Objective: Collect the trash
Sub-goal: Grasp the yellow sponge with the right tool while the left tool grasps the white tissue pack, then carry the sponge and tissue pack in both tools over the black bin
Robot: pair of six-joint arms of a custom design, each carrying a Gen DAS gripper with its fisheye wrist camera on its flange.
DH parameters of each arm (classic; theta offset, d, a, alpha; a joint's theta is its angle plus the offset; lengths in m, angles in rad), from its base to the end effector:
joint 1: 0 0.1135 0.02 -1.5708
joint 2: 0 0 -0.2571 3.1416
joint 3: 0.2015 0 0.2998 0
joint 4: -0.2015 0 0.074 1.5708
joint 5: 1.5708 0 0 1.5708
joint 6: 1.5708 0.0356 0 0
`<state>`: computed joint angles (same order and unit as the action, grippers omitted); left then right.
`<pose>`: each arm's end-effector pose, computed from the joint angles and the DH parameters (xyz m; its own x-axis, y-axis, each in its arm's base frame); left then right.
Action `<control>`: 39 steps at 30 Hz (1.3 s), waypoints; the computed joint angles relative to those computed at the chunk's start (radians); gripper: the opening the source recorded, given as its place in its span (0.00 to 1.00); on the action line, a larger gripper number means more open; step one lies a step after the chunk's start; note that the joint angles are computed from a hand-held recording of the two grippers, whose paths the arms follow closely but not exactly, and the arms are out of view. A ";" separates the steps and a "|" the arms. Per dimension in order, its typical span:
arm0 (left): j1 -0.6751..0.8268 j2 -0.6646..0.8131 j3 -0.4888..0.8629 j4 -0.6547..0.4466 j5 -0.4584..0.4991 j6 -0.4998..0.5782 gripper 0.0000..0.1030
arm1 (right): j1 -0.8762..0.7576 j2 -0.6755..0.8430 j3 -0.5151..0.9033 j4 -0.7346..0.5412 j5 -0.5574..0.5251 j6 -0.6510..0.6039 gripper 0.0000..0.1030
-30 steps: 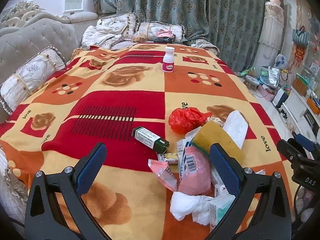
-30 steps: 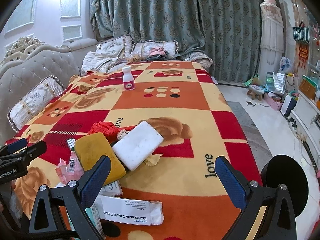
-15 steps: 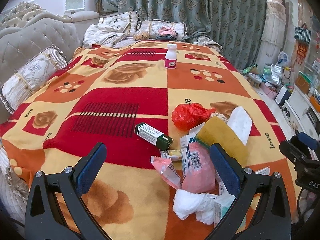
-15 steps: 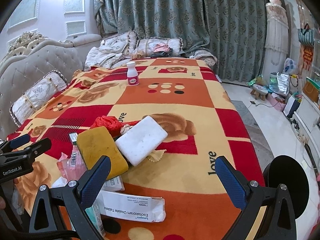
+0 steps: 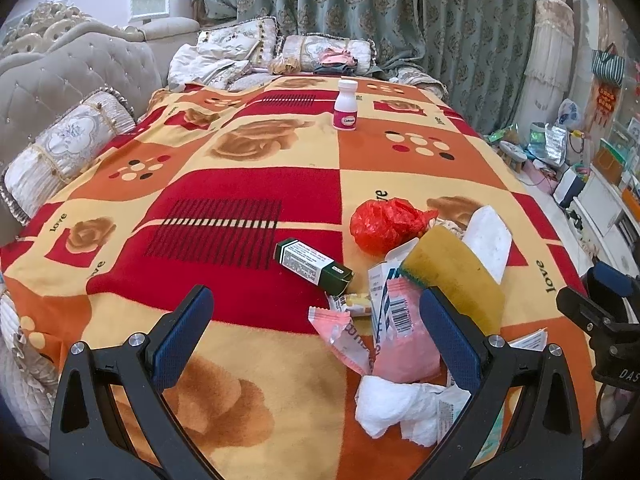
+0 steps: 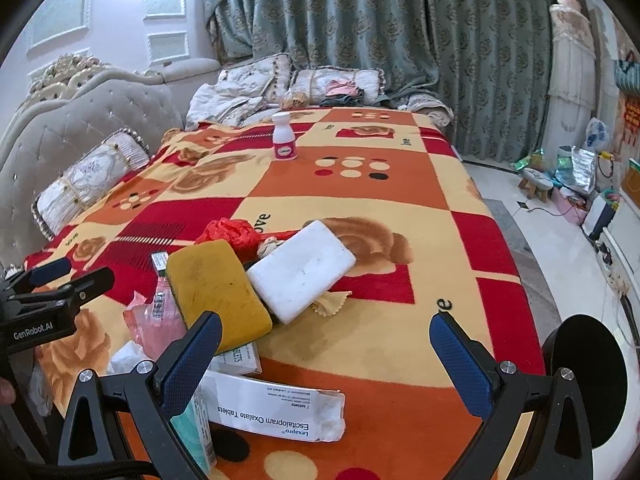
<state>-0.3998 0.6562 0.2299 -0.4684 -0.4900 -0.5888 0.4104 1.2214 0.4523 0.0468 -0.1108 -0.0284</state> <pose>0.1673 -0.0525 0.1213 -0.6376 -0.2625 -0.7243 -0.3390 0.9398 -0.0422 0.2431 0.1101 0.1216 -0.5926 -0.2886 -0.7521 -0.4896 0.8704 0.0518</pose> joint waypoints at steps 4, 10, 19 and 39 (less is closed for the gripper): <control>0.039 -0.056 -0.017 -0.032 0.054 0.009 0.99 | 0.010 0.040 0.032 -0.017 -0.019 -0.029 1.00; 0.108 -0.144 -0.030 -0.117 0.113 0.063 0.99 | 0.042 0.121 0.103 -0.050 -0.086 -0.079 1.00; 0.256 -0.186 -0.043 -0.156 0.253 0.189 0.95 | 0.111 0.403 0.319 -0.109 -0.172 -0.099 0.86; 0.081 -0.027 0.045 -0.149 0.374 0.168 0.77 | -0.169 0.133 0.225 -0.283 -0.347 -0.212 0.52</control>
<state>-0.3185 0.6292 0.2749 -0.6169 -0.1164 -0.4213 0.2410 1.3539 0.6770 -0.2363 -0.4578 -0.2406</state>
